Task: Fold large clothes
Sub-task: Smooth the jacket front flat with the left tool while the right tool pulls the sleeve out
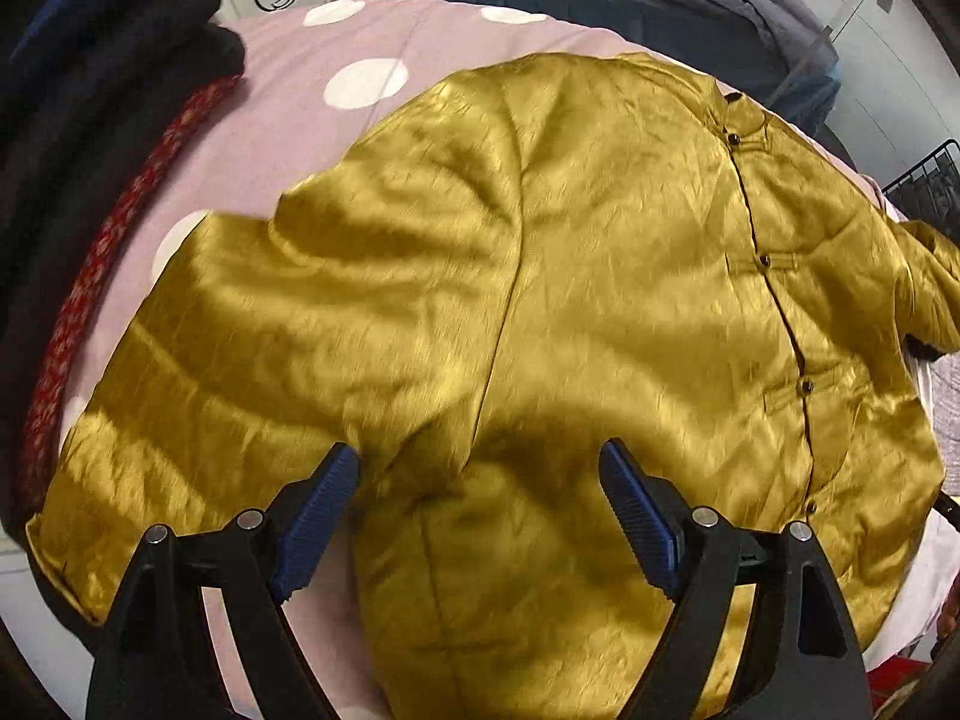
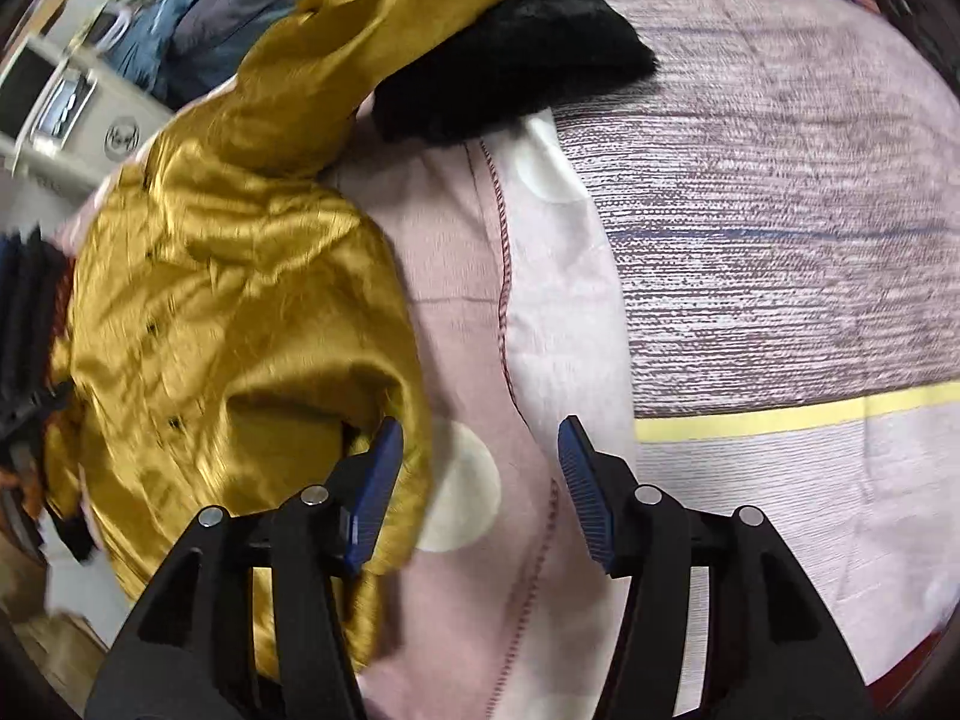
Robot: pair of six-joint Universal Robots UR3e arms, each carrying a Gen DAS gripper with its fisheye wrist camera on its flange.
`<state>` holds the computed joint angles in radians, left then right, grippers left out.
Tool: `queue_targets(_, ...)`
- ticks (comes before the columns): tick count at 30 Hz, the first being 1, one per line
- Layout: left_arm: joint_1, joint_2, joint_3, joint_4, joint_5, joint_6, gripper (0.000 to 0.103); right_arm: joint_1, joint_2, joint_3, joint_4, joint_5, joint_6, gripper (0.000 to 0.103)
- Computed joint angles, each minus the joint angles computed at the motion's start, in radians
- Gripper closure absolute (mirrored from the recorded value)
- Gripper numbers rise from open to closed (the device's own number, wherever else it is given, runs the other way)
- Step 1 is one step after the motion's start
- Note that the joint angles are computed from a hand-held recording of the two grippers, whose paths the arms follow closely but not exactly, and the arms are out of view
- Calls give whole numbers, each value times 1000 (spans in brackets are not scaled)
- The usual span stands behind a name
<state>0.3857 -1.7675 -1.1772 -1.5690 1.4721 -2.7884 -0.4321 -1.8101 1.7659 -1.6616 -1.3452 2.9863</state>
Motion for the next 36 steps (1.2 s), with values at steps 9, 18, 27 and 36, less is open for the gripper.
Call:
queue_targets(9,-24,319,-265,-213,-95,154,22,342,-35,126,-123,-164,-200,50)
queue_targets(18,-119,422,-300,-302,-164,143,22,620,213,-55,-291,-95,-51,51)
queue_targets(27,-83,472,-307,-311,-149,131,22,537,253,99,-470,-347,-2,34)
queue_targets(36,-112,455,-314,-287,-142,113,22,161,-119,92,-130,-173,-82,90)
